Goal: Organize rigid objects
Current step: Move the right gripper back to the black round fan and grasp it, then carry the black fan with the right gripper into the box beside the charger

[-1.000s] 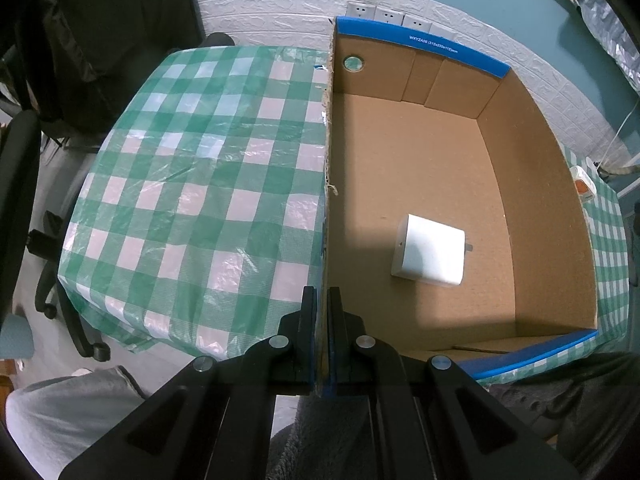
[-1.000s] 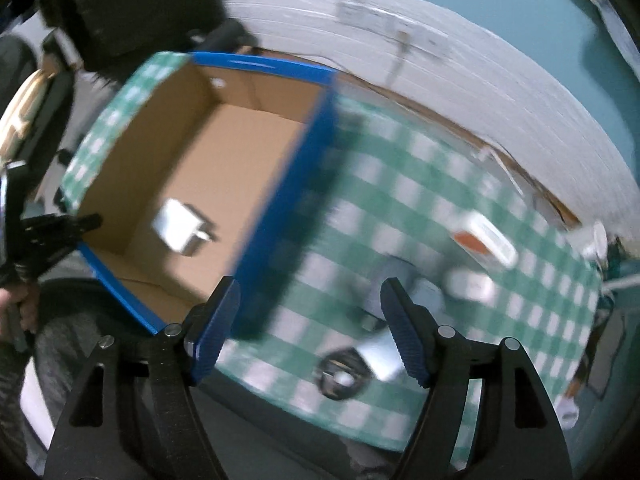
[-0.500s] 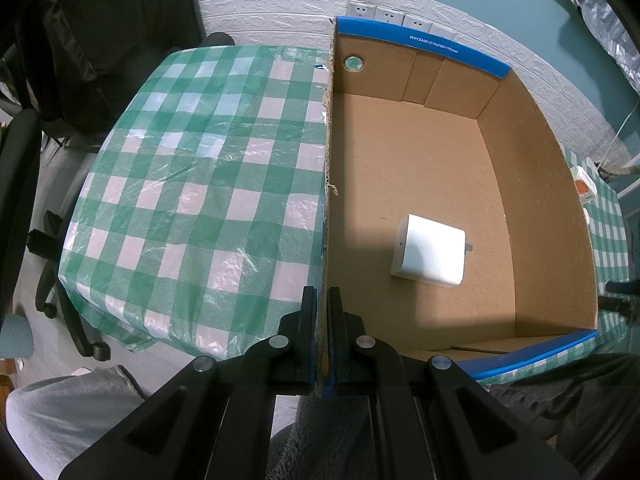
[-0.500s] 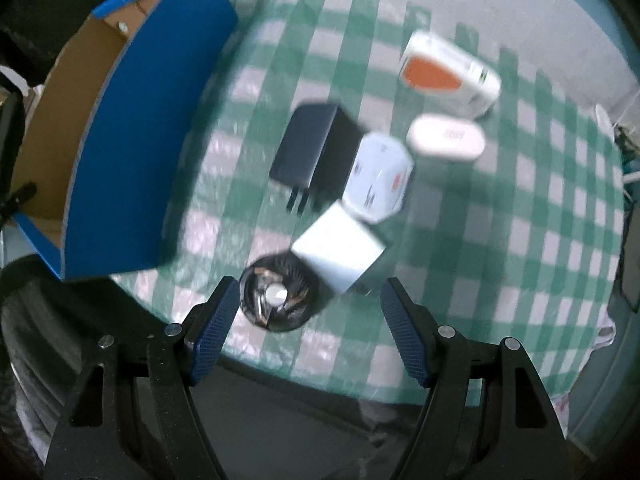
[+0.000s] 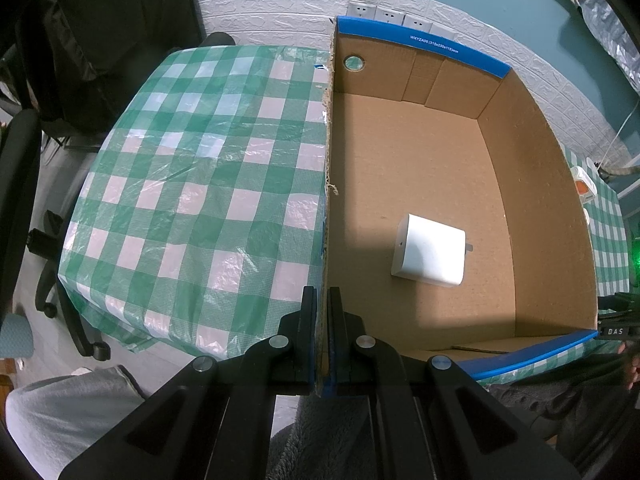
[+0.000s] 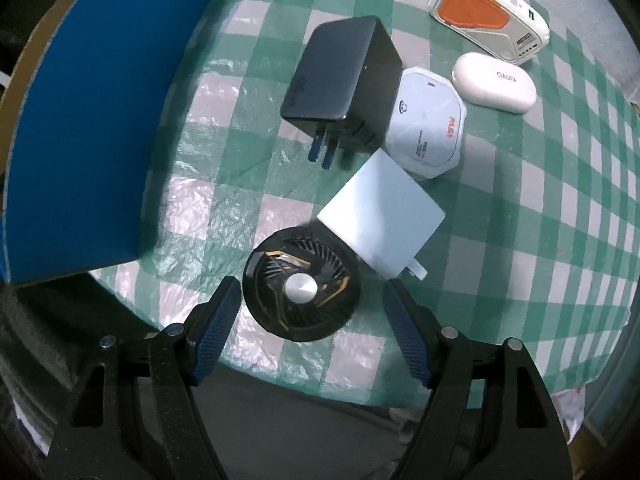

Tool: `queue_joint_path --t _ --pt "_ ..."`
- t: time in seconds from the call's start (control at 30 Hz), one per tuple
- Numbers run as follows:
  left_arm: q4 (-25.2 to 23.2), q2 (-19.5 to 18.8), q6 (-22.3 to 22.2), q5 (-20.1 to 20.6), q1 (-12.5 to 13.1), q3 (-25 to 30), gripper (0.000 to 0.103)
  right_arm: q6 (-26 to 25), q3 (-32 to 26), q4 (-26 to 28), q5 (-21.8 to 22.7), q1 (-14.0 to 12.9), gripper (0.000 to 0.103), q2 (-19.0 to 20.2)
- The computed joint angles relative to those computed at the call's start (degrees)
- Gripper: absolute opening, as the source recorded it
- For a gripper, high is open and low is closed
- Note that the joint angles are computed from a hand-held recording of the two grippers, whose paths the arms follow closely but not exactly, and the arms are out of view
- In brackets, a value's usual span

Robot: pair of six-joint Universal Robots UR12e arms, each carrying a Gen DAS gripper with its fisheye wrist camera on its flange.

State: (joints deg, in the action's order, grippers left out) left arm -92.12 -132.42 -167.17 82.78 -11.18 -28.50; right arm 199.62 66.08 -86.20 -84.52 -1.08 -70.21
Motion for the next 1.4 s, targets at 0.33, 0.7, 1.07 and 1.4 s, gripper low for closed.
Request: queue_joint_path --t 0.33,0.7,1.07,1.4 --pt "0.03 0.13 -0.09 -0.25 0.06 -0.22 0.004 0.42 0.6 -1.18 -0.25 0.65 0.062 0.63" --pt "0.3 0.3 -0.14 -0.04 -0.02 -0.61 0.004 -1.55 1.71 -3.14 0.09 1.32 0.061 -1.01" --pt "0.13 0.15 0.17 0.06 0.04 -0.28 0.004 -4.48 -5.72 -2.86 -0.26 2.09 0.061 0.56" --pt "0.16 0.03 0.17 -0.07 0.08 -0.2 0.004 -9.51 -19.78 -0.61 -0.67 2.83 0.061 7.64"
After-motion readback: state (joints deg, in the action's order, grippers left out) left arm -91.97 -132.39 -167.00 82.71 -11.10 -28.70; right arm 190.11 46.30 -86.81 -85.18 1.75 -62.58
